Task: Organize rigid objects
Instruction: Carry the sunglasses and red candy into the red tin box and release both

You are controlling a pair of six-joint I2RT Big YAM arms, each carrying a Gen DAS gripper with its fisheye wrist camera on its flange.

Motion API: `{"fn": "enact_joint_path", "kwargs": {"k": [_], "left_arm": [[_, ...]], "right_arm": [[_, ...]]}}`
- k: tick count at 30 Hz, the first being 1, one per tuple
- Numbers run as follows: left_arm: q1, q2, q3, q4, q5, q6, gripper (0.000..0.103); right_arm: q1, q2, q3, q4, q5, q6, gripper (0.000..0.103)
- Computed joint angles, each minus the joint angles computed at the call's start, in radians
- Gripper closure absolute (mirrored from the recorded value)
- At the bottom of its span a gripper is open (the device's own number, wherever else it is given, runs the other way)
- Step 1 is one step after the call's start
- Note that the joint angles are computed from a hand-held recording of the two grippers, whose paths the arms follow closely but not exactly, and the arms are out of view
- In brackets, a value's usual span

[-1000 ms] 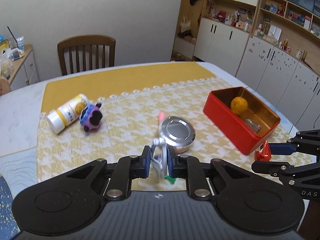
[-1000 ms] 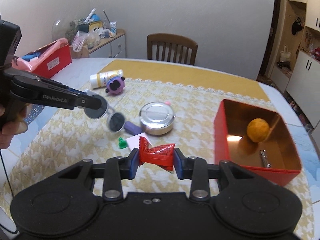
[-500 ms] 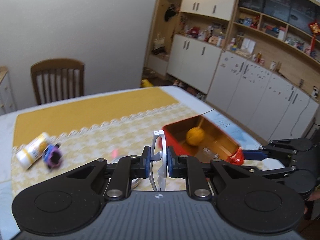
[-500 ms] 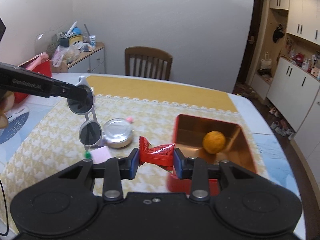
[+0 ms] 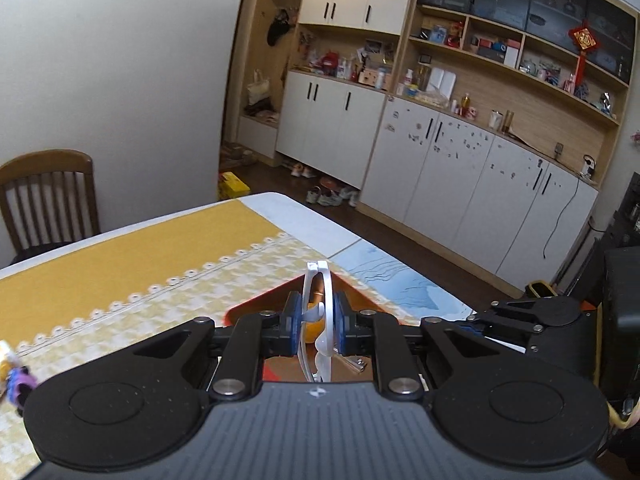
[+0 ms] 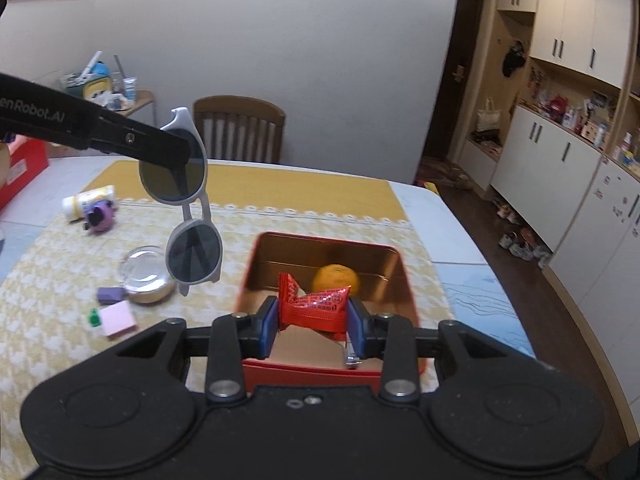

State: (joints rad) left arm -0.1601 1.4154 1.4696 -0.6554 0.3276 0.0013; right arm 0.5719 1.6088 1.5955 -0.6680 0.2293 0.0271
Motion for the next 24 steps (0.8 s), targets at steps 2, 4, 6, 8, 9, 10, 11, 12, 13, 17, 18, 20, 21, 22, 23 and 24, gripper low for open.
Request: {"fn": "enact_joint_path", "kwargs": {"k": [2, 4, 6, 8, 9, 10, 11, 12, 13, 17, 18, 20, 21, 22, 23, 24], "left_arm": [[-0.013, 0.032, 0.025, -0.005, -0.008, -0.006, 0.087], [-0.025, 0.067, 0.053, -0.015, -0.011, -0.019, 0.087], [-0.035, 0.102, 0.078, -0.023, -0.011, -0.036, 0.087], [-0.040, 0.134, 0.098, -0.035, -0.008, -0.052, 0.087], [-0.043, 0.150, 0.108, -0.039, -0.005, -0.061, 0.087], [-0.049, 0.163, 0.115, -0.040, -0.005, -0.071, 0.087], [-0.052, 0.176, 0.123, -0.040, -0.004, -0.081, 0.087], [-0.053, 0.191, 0.132, -0.043, -0.002, -0.092, 0.087], [-0.055, 0.207, 0.144, -0.050, 0.001, -0.103, 0.087], [-0.044, 0.259, 0.177, -0.075, 0.039, -0.140, 0.087], [-0.041, 0.271, 0.184, -0.082, 0.047, -0.152, 0.087], [-0.035, 0.291, 0.193, -0.091, 0.059, -0.177, 0.087], [-0.031, 0.299, 0.196, -0.095, 0.061, -0.187, 0.087], [-0.026, 0.308, 0.201, -0.101, 0.065, -0.196, 0.087], [-0.022, 0.317, 0.206, -0.109, 0.066, -0.202, 0.087], [-0.018, 0.322, 0.206, -0.111, 0.063, -0.206, 0.087]], "right_arm": [[-0.016, 0.012, 0.006, -0.005, -0.002, 0.006, 0.069], [-0.031, 0.023, 0.010, -0.008, -0.006, 0.000, 0.069], [-0.042, 0.042, 0.022, -0.019, 0.001, -0.008, 0.069], [-0.054, 0.067, 0.042, -0.034, -0.001, -0.013, 0.069], [-0.059, 0.079, 0.051, -0.041, 0.000, -0.017, 0.069], [-0.064, 0.092, 0.061, -0.050, 0.001, -0.022, 0.069], [-0.068, 0.105, 0.071, -0.059, -0.001, -0.024, 0.069], [-0.074, 0.120, 0.084, -0.068, -0.006, -0.026, 0.069], [-0.080, 0.132, 0.095, -0.079, -0.009, -0.027, 0.069], [-0.096, 0.172, 0.136, -0.119, -0.035, -0.008, 0.068], [-0.100, 0.180, 0.144, -0.123, -0.044, -0.005, 0.068], [-0.105, 0.191, 0.156, -0.133, -0.060, -0.002, 0.068], [-0.107, 0.197, 0.162, -0.138, -0.066, -0.004, 0.068], [-0.109, 0.203, 0.167, -0.143, -0.071, -0.010, 0.068], [-0.109, 0.208, 0.172, -0.147, -0.072, -0.016, 0.068], [-0.109, 0.215, 0.179, -0.150, -0.074, -0.024, 0.068]]}}
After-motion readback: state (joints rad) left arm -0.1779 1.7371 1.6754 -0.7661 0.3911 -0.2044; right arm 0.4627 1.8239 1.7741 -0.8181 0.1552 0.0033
